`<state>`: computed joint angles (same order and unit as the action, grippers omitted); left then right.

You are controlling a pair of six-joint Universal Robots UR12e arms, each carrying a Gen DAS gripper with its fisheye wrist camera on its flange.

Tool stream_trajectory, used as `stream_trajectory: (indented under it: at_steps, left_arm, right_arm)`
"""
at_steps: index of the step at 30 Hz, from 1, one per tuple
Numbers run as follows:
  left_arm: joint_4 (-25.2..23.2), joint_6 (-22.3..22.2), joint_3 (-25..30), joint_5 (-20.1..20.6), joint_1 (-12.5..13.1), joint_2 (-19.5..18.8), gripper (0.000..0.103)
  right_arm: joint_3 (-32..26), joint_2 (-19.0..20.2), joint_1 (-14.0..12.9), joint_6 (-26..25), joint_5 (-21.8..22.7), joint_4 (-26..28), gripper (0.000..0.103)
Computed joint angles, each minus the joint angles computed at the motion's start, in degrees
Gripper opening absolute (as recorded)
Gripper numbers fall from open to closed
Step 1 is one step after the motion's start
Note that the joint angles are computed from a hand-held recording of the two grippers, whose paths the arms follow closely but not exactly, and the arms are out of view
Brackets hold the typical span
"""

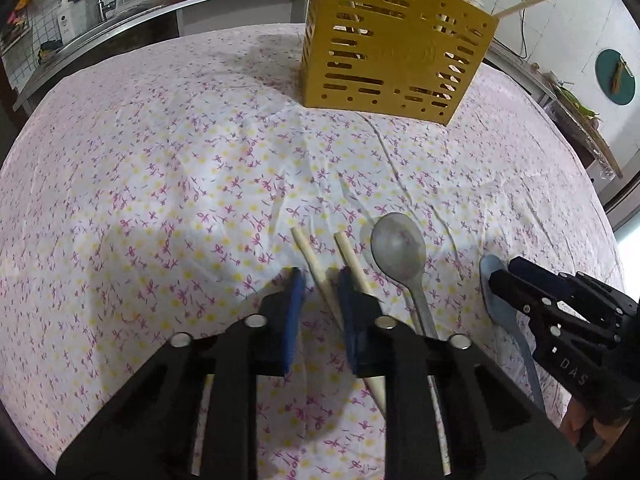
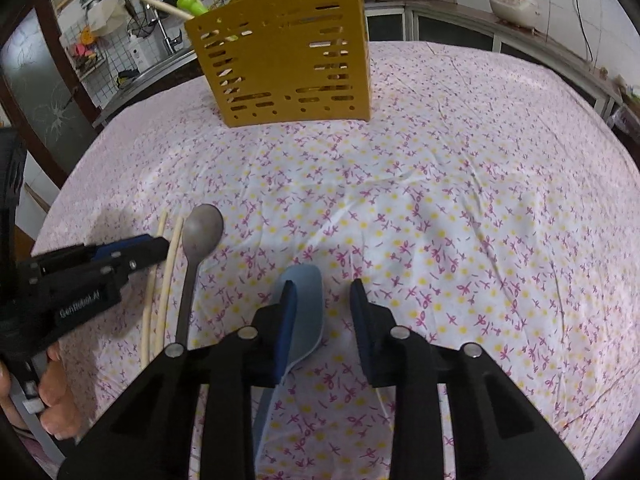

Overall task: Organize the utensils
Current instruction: 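Grasp the light-blue plastic spoon with the right tool while the left grasps a chopstick, then carry the blue spoon and chopstick up over the yellow holder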

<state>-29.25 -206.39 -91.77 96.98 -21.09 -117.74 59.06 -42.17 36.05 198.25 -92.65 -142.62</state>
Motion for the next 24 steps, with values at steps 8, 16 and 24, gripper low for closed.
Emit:
stream_trajectory:
  at_steps: [8,16,24]
  left_arm:
    - [1.38,0.74,-0.62,-1.79,0.57,0.23,0.01]
    - [4.08,0.36,-2.0,-2.64,0.86,1.59,0.004]
    - [6.21,-0.39,-2.97,-2.71,1.26,2.41,0.004]
  right_arm:
    - [1.43,-0.46,-0.25,-0.61,1.79,-3.17,0.006]
    - [3.37,-1.72,-1.14,0.75,1.92,-5.85,0.003]
    - [3.38,-2.18,-1.65,0.75,0.88,-6.77,0.003]
